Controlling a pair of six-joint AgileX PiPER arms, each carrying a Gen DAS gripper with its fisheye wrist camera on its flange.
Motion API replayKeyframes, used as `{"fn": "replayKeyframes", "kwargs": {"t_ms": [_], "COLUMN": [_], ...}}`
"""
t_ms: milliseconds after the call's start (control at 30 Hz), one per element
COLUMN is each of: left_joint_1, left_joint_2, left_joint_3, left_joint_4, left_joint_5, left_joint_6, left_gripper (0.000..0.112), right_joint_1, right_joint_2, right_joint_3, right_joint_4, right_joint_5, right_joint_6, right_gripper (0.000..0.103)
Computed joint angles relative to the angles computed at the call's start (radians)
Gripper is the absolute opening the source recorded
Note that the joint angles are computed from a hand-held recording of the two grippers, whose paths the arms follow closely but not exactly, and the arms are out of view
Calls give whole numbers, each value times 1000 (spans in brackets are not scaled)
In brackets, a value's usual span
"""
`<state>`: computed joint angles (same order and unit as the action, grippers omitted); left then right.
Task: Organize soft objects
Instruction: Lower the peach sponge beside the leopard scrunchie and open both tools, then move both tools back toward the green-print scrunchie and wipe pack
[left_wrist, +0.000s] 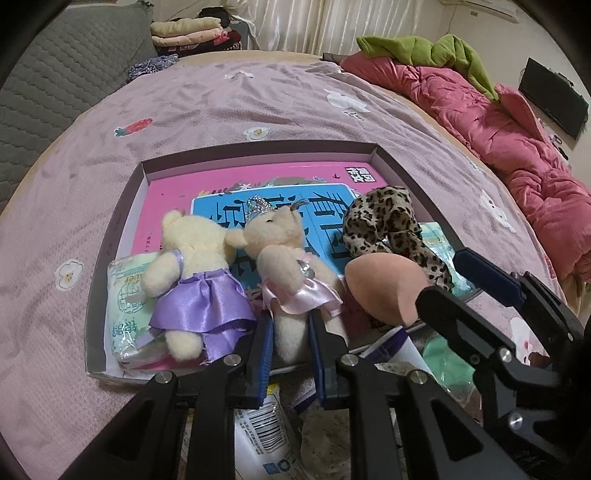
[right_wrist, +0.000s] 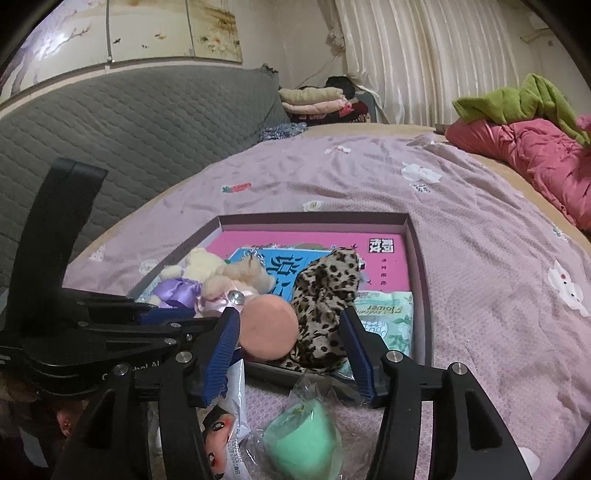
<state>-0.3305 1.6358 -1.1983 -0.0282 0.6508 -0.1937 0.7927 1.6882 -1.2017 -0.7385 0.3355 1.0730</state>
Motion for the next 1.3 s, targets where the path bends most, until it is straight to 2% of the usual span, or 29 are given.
{"fn": "replayKeyframes", "kwargs": {"t_ms": [233,667,767,833,1000,1300], "left_joint_1": [1,10,11,6,15,60], "left_joint_2": [-21,-59,-68,-85,-127,-228], "left_joint_3": [10,38,42,55,74,105], "left_joint_4": [-18,-54,-63,-48,-59,7], "left_joint_5": [2,-4,1,-9,-19,-7], "left_joint_6": [33,61,62,49,47,-29], "left_gripper": [21,23,32,44,45,45], "right_joint_1": [-1,-17,-24,-25,-22,-16], "right_joint_2": [-31,-42,-45,-46,-60,-84], "right_joint_3": [30,47,54,55,76,89], "right_joint_4": [-55,-27,-12,-11,-65,-129], "right_joint_5": [-7,-16,-30,-28,-36,-18], "right_joint_6": [70,65,53,54,107,174], "right_gripper": [60,61,62,62,63,66]}}
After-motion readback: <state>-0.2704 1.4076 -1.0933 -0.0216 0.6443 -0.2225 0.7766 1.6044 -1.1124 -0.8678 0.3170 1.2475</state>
